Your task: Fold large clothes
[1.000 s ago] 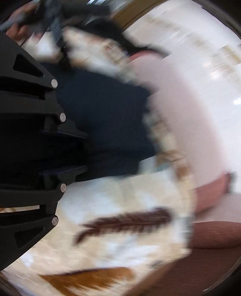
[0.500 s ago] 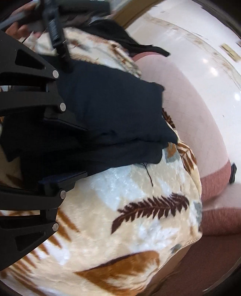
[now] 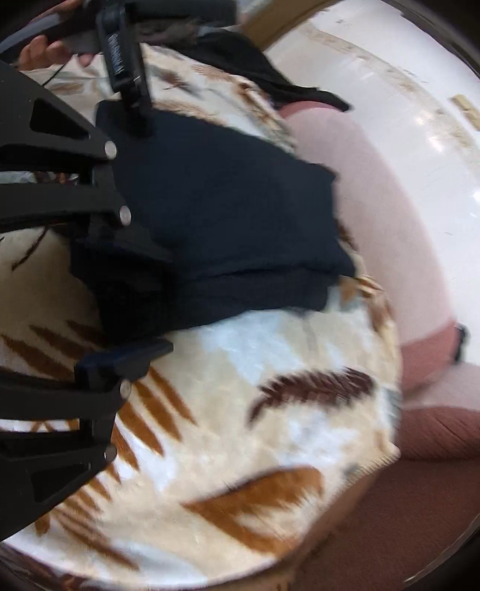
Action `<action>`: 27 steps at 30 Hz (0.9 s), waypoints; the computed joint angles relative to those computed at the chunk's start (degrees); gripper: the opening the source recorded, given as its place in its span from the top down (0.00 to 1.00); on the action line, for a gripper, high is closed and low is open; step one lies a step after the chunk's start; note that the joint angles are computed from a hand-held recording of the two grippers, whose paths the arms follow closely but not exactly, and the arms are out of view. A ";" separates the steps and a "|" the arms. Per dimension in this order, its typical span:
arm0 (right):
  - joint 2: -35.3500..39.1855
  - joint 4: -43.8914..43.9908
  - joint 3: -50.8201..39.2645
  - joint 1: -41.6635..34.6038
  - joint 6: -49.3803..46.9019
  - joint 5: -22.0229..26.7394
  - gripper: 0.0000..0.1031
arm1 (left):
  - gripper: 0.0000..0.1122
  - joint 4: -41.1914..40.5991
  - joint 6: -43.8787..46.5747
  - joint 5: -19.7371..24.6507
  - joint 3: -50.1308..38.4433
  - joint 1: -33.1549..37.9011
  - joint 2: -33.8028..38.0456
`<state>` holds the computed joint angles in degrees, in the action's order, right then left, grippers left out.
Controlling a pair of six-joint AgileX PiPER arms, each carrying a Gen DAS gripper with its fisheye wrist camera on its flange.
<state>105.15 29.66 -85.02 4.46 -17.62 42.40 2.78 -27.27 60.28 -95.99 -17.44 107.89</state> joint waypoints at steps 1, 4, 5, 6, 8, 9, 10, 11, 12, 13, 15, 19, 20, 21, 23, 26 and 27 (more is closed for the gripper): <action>-0.33 -0.04 0.03 -0.15 -0.12 -0.29 0.81 | 0.35 0.22 -0.10 0.14 -0.10 -0.19 0.03; -1.45 1.61 0.42 -1.39 -1.30 -0.18 0.99 | 0.35 1.50 -0.63 0.61 -0.39 -0.98 -0.04; -1.61 3.83 0.73 -2.29 -2.75 0.34 0.99 | 0.35 1.72 -0.66 0.80 -0.47 -1.10 -0.09; -1.90 5.50 1.23 -3.14 -3.66 0.67 0.99 | 0.35 1.90 -0.60 1.06 -0.54 -1.22 -0.16; -3.00 6.60 2.69 -3.69 -4.70 0.01 0.99 | 0.35 2.42 -0.99 1.33 -0.39 -1.60 -0.51; -3.72 6.14 3.50 -3.61 -4.98 -0.37 0.99 | 0.35 2.66 -1.19 1.10 0.19 -1.59 -1.01; -3.96 4.45 3.50 -3.26 -4.17 -0.41 0.99 | 0.35 2.82 -1.32 0.89 0.85 -1.47 -1.58; -4.15 1.39 3.08 -2.61 -2.28 0.01 0.99 | 0.35 2.58 -1.20 0.50 1.69 -1.13 -2.31; -3.78 -0.06 1.96 -2.34 -1.31 1.09 0.97 | 0.35 2.36 -1.14 0.19 2.27 -0.88 -2.79; -3.77 -0.84 1.29 -2.16 -0.70 1.89 0.93 | 0.35 1.91 -1.01 -0.28 3.09 -0.39 -3.54; -5.09 -0.07 1.67 -2.29 -1.11 1.74 0.92 | 0.35 0.82 -0.60 -1.45 4.65 0.67 -4.88; -6.23 1.24 1.19 -1.91 -2.01 1.12 0.70 | 0.35 -1.09 -0.73 -3.08 6.60 2.48 -5.92; -5.75 0.45 0.32 -1.40 -1.60 1.54 0.64 | 0.35 -2.31 -0.25 -3.45 7.01 3.14 -5.93; -5.17 -0.39 -0.54 -0.89 -1.08 2.13 0.64 | 0.35 -2.87 -0.08 -3.63 7.23 3.32 -5.95; -3.30 -2.61 -2.69 0.11 0.48 3.96 0.64 | 0.35 -3.07 0.14 -3.65 7.20 3.36 -5.67; -2.74 -2.75 -3.30 0.22 1.54 4.93 0.64 | 0.35 -3.28 0.68 -3.46 6.36 3.13 -5.63; -3.67 -0.19 -2.08 -0.48 -0.19 4.06 0.64 | 0.35 -3.40 0.92 -3.57 6.18 3.09 -5.70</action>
<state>101.47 29.48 -87.10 3.98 -17.82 46.45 -0.62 -26.36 56.70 -89.81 -14.35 102.19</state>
